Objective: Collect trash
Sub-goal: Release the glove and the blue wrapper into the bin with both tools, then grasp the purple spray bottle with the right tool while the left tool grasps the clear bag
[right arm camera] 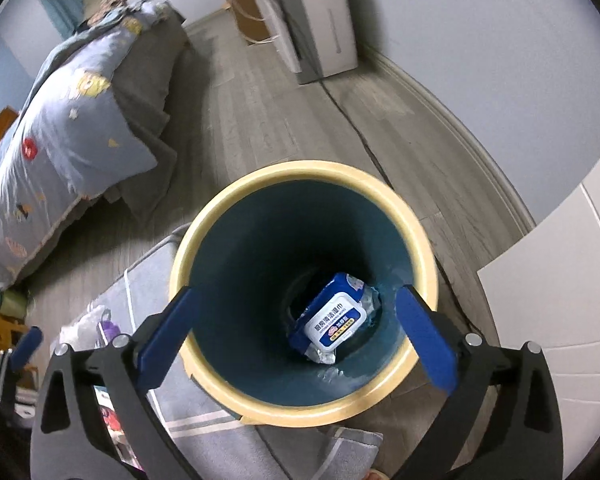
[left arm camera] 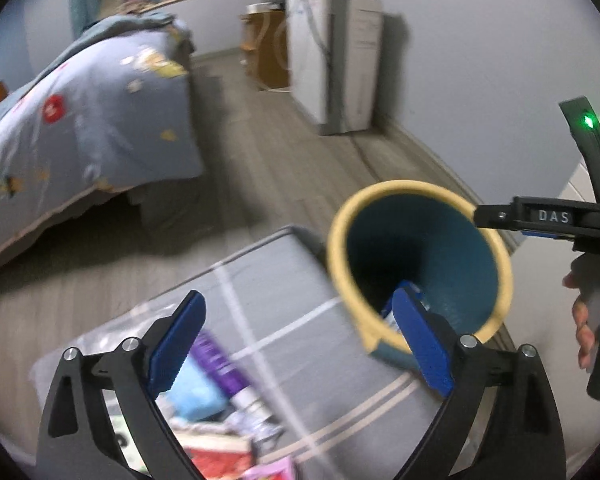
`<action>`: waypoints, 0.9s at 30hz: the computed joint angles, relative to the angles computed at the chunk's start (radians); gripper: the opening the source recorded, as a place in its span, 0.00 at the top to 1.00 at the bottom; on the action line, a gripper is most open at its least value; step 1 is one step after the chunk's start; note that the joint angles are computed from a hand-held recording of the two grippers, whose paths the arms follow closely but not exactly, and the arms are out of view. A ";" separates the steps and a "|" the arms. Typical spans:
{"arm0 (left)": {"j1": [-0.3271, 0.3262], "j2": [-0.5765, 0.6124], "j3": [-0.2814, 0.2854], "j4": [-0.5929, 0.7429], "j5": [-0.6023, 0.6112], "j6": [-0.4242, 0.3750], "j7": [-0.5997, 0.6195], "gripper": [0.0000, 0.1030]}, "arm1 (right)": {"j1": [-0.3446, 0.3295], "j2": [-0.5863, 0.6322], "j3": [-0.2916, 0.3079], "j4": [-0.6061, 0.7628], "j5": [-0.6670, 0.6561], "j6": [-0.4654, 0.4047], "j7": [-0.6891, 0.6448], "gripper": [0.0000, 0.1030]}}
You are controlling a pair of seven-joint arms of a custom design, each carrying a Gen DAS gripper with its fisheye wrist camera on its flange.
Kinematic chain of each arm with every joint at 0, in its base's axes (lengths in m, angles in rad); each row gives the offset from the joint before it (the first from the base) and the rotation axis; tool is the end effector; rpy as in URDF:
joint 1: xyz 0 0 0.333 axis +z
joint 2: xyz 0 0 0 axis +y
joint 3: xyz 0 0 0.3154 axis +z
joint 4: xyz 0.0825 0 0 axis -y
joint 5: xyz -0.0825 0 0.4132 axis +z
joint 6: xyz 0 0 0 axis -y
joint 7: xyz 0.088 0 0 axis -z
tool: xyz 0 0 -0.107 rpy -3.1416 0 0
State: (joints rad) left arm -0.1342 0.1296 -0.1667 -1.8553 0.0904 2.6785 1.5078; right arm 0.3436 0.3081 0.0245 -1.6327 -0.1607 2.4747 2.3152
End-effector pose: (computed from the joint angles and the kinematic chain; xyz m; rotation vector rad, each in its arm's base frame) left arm 0.6403 -0.1965 0.5194 -1.5544 2.0970 -0.7429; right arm 0.6719 0.2575 0.4887 -1.5828 2.1027 -0.3260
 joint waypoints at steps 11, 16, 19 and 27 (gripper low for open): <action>0.101 -0.189 0.059 -0.174 0.028 0.010 -0.044 0.07 | 0.088 0.098 0.020 0.183 -0.060 -0.065 -0.080 0.05; 0.153 -0.237 0.075 -0.226 0.055 0.012 -0.055 0.07 | 0.131 0.171 0.027 0.292 -0.057 -0.109 -0.116 0.05; 0.179 -0.243 0.083 -0.249 0.065 0.020 -0.073 0.07 | 0.162 0.224 0.026 0.370 -0.052 -0.146 -0.122 0.05; 0.208 -0.172 0.100 -0.259 0.029 0.093 -0.023 0.07 | 0.205 0.350 0.027 0.506 -0.021 -0.176 -0.185 0.05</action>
State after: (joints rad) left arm 0.0737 -0.0419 -0.0664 -2.1139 0.1192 2.7716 1.4851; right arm 0.5491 0.6583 0.0511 -1.1265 -0.1821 2.2985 2.1304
